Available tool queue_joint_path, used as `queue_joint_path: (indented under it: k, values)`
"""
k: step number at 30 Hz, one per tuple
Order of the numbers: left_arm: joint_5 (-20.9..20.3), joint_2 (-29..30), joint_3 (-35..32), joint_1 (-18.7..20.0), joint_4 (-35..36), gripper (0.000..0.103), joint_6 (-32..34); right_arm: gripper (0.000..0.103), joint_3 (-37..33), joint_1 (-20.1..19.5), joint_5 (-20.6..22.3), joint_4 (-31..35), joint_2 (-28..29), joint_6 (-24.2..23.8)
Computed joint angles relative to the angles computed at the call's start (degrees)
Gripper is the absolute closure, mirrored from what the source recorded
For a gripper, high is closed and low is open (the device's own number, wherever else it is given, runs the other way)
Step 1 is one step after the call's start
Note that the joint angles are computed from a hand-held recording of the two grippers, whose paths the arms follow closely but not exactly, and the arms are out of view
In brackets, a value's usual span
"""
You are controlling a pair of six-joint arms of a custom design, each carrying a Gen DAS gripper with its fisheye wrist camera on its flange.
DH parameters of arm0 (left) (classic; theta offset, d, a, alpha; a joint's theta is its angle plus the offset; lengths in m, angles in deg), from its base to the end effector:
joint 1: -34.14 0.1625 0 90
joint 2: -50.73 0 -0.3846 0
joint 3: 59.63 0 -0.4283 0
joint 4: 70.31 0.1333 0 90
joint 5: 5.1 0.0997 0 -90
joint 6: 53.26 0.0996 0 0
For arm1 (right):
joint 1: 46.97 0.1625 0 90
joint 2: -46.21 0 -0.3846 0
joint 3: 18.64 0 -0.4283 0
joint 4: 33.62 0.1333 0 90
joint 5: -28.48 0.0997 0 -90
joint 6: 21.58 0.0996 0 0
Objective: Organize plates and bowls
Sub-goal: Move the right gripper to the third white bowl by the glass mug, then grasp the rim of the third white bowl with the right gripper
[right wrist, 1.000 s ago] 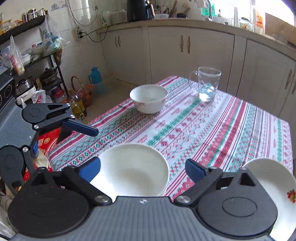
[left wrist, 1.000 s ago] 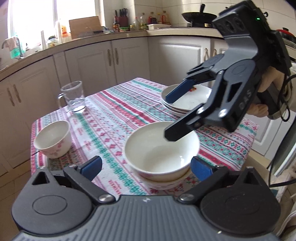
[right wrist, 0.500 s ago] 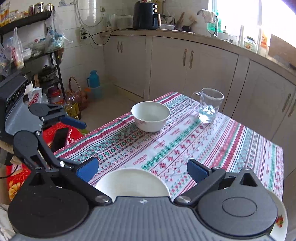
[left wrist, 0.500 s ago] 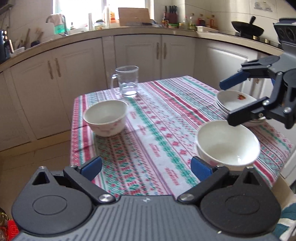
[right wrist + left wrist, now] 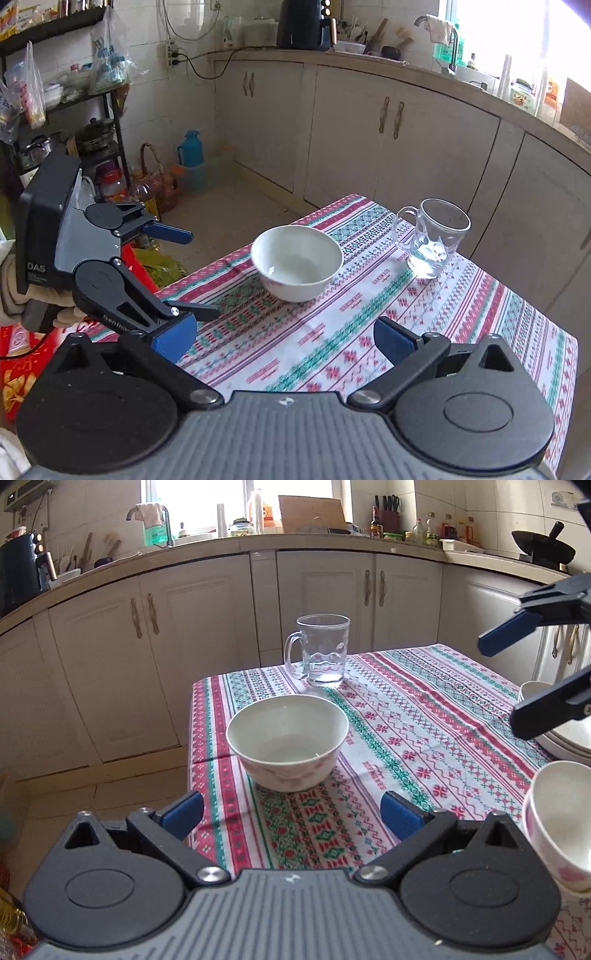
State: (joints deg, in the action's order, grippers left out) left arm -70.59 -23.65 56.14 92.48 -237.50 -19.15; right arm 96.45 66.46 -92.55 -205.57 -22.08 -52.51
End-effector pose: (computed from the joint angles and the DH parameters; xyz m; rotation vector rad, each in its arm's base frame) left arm -0.1446 -0.5673 0.2345 1.2526 2.2717 -0.8236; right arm 0.3003 -0.4868 0.1952 0.9355 -2.2975 0.7362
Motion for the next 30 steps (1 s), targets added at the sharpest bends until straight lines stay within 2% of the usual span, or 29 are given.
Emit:
queue_joint_path:
  k: [7, 11, 19, 30]
  values:
    - [-1.72, 5.44, -4.63, 1.91, -0.73, 0.002, 1.19, 0.000, -6.75, -3.10, 2.05, 4.54, 4.55, -0.25]
    - [-2.24, 7.57, -6.62, 2.61, -0.36, 0.002, 0.70, 0.000, -10.80, -4.55, 2.99, 7.93, 7.05, 1.36]
    - [-3.88, 10.62, -9.28, 3.71, -0.81, 0.002, 1.66, 0.002, -17.85, -6.59, 4.63, 13.77, 11.80, 1.11]
    - [-6.68, 12.55, -11.17, 5.04, -1.11, 0.004, 3.31, 0.020, -24.83, -9.00, 7.03, 17.87, 17.16, 1.18]
